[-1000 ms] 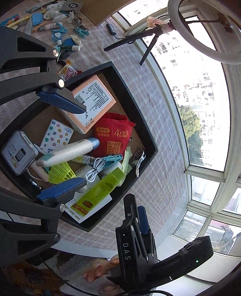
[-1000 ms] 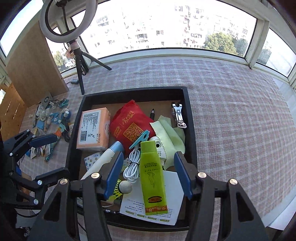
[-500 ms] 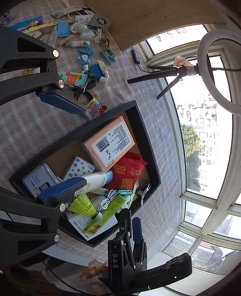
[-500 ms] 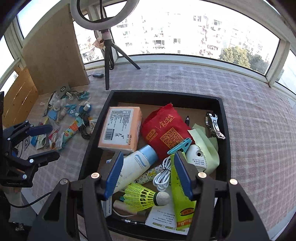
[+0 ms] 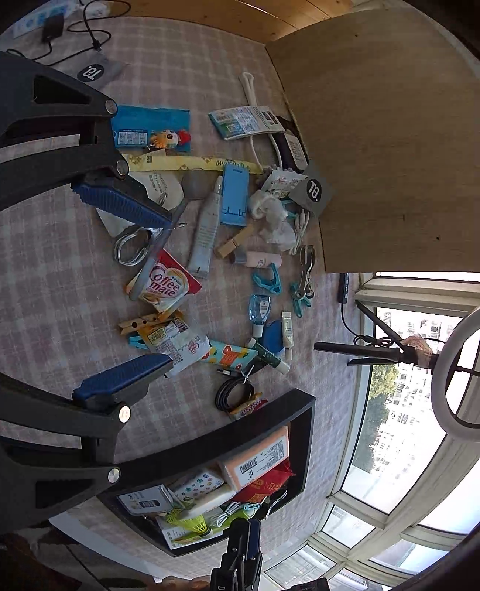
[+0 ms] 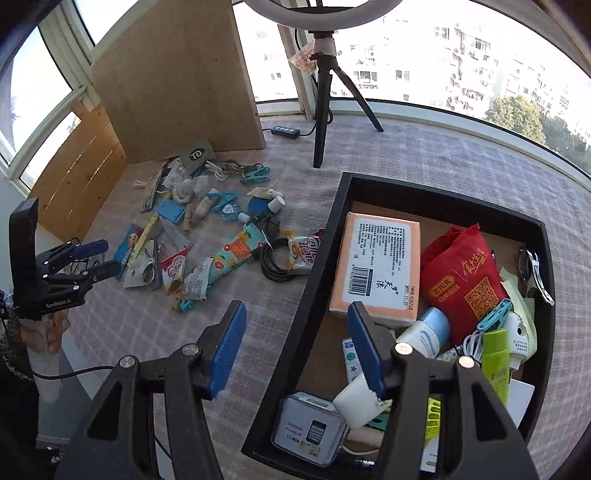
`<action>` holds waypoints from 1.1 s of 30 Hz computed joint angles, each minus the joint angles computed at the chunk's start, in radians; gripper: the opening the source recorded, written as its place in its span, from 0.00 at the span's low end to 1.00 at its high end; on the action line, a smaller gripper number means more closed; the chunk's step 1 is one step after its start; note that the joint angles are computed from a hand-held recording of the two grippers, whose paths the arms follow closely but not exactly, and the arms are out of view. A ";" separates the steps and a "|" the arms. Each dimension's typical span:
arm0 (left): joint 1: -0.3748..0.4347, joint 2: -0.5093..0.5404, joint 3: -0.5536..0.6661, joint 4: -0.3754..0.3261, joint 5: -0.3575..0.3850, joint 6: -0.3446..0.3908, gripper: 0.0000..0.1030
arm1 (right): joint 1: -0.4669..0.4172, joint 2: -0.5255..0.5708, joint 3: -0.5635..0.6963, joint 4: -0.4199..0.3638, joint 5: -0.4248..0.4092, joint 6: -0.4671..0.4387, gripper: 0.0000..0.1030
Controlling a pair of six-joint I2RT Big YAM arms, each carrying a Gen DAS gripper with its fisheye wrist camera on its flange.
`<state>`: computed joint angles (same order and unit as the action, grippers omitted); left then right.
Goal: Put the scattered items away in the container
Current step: 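Move both open grippers back over the item pile, then grasp the yellow packaged stick with the left gripper while the right grasps the grey spray bottle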
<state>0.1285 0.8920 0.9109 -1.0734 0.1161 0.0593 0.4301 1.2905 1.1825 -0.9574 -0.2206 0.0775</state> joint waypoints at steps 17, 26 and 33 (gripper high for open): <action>0.279 0.288 0.109 0.037 0.059 0.268 0.49 | 0.325 0.479 0.479 -0.129 0.007 -0.134 0.37; 0.271 0.459 0.167 0.057 0.069 0.282 0.44 | 0.356 0.699 0.688 -0.226 0.003 -0.176 0.32; 0.270 0.510 0.179 0.068 0.089 0.281 0.42 | 0.362 0.781 0.756 -0.255 -0.006 -0.204 0.28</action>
